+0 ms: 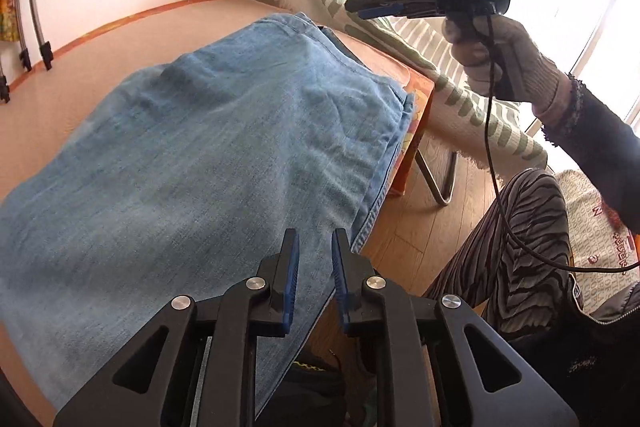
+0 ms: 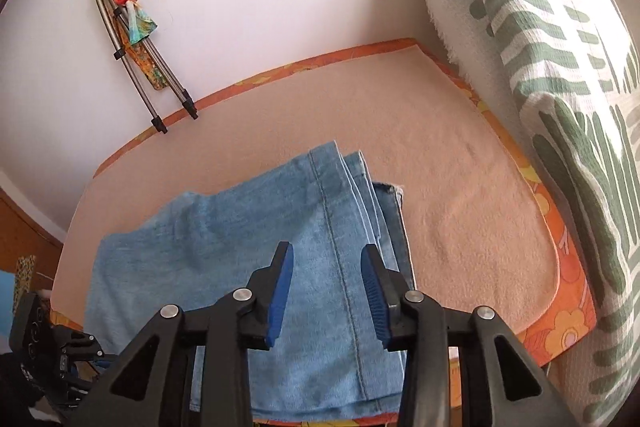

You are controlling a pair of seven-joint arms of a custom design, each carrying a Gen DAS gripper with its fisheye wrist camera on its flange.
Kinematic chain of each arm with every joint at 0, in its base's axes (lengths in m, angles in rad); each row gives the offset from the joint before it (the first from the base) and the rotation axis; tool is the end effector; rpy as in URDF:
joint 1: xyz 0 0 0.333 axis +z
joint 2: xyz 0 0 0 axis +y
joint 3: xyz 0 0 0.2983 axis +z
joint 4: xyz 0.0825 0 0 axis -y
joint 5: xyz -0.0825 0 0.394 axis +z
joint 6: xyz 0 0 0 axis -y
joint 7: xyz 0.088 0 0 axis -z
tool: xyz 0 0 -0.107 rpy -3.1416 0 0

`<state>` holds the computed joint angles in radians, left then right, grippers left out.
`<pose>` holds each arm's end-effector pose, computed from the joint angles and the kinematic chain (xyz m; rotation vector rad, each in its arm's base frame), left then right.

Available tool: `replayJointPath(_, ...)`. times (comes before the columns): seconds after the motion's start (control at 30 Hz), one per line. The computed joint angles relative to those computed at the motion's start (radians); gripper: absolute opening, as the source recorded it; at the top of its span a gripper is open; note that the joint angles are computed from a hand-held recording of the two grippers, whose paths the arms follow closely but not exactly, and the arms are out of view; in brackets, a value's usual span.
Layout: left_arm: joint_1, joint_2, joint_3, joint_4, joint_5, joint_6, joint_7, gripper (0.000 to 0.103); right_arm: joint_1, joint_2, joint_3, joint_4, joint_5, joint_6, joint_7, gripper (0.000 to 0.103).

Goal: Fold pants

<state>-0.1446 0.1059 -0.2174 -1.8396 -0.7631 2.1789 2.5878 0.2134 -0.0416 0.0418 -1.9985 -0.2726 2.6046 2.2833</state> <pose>0.5761 -0.2415 0.4815 0.8027 -2.7246 1.0682 0.5796 0.1573 0.5295 -1.5405 2.0221 -0.5195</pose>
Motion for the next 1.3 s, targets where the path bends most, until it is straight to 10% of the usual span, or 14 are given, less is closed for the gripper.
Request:
replayJointPath(0.17,-0.037,0.028,-0.031,0.039,-0.014,0.020,-0.012,0.031,-0.021,0.110,-0.013,0.122,0.206,-0.059,-0.164,0.035)
replayJointPath(0.7,-0.217,0.322,-0.108,0.352,0.280,0.126,-0.172,0.037,0.020,-0.186,-0.052,-0.320,0.414,0.014,-0.042,0.038)
replayJointPath(0.93,-0.171,0.353,-0.136,0.376,0.218,0.107,-0.221,0.009,0.029,-0.163,-0.045,-0.315,0.434,0.030,-0.078,0.041)
replayJointPath(1.13,-0.145,0.327,-0.157,0.348,0.150,0.117,-0.184,0.006,0.026,-0.169,-0.021,-0.305,0.377,0.029,-0.052,0.004)
replayJointPath(1.3,-0.114,0.297,-0.177,0.335,0.039,0.060,-0.133,0.003,-0.013,-0.257,0.031,-0.314,0.167,-0.034,0.078,0.001)
